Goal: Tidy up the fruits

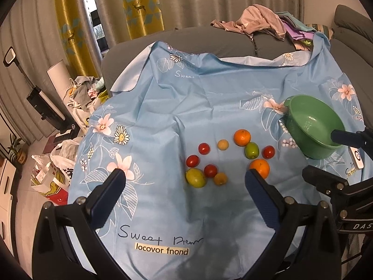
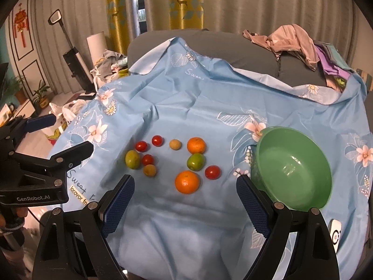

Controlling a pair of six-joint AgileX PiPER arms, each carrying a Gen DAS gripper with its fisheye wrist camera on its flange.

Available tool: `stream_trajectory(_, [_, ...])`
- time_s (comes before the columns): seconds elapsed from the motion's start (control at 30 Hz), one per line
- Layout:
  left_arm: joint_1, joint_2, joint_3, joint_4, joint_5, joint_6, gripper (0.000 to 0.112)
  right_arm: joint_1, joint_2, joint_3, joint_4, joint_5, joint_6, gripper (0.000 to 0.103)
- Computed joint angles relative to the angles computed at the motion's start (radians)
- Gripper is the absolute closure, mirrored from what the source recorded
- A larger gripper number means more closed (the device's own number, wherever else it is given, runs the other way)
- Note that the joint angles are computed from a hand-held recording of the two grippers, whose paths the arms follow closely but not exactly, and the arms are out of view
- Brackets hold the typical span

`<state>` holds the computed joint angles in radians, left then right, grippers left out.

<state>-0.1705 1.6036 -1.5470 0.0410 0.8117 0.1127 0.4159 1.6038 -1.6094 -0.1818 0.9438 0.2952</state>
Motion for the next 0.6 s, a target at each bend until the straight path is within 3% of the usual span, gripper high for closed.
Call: stream_trajectory(0.6, [0.03, -0.005, 0.009, -0.032, 0.01, 0.053, 0.01, -0.001, -0.005, 0.015, 0.002, -0.006, -0.003, 0.013])
